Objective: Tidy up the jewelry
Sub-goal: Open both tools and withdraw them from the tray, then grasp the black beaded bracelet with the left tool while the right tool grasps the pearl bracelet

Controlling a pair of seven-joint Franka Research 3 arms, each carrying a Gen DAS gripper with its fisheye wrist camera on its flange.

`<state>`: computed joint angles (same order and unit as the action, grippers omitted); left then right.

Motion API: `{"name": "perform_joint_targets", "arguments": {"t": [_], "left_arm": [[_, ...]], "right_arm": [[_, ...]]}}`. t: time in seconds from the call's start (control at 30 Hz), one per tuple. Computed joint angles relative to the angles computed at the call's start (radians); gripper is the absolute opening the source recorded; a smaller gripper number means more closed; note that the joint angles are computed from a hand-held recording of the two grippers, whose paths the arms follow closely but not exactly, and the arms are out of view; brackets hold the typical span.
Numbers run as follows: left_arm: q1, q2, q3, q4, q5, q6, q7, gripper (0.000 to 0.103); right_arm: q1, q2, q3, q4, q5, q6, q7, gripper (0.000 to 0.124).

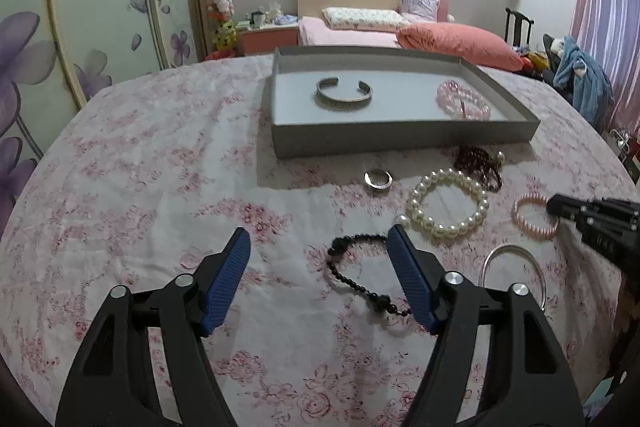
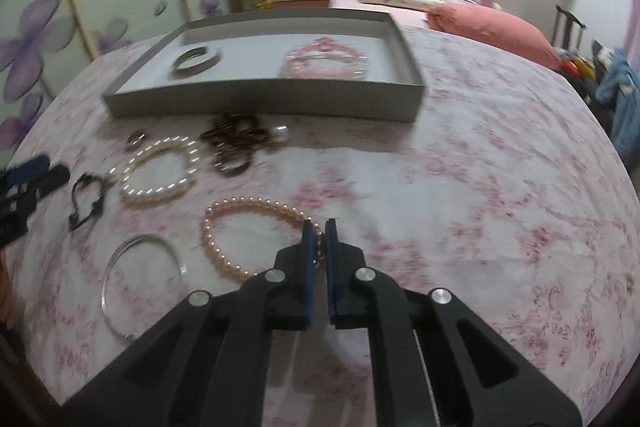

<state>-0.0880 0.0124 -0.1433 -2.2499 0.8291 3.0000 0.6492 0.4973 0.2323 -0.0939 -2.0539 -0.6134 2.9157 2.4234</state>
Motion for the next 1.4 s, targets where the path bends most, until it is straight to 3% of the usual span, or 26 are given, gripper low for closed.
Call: {"name": "perform_joint_targets", "arguments": {"t": [0.2,0.37,0.4,0.43,0.5,0.57,1.23,1.4], "left_arm": [[-0.017,0.023,-0.013,0.014,-0.127,-0.053,0.127,0.056],[-0.031,0.033,-0.016,0.022,-0.203,-0.085,0.195,0.053],[-0.033,0.034,-0.018,0.025,-0.22,-0.098,0.213,0.044],[-0.036,0.033,-0.015,0.026,-0.209,-0.102,0.204,0.042],[-0.039,0.031,-0.01,0.029,-0.18,-0.113,0.183,0.021],[-0.04,0.032,-0.004,0.035,-0.14,-0.13,0.156,0.016],[-0.027,0.036,-0.006,0.041,-0.161,-0.126,0.192,0.014],[-0.027,0.035,-0.003,0.038,-0.181,-0.118,0.201,0.006]], "right_arm": [[0.001,0.006,-0.001,0.01,-0.007,-0.008,-0.005,0.007],[-0.002,0.001,0.0,0.003,0.002,-0.003,-0.013,0.007],[-0.002,0.001,0.0,0.003,0.003,-0.002,-0.013,0.007],[-0.001,0.002,0.0,0.004,0.004,-0.002,-0.012,0.007],[-0.004,0.003,0.002,0.004,0.012,0.001,-0.018,0.007],[-0.004,0.003,0.002,0.004,0.017,0.001,-0.023,0.007],[-0.003,0.003,0.001,-0.002,0.049,0.018,-0.043,0.007],[-0.022,-0.002,0.019,-0.022,0.124,0.056,-0.092,0.007]]}}
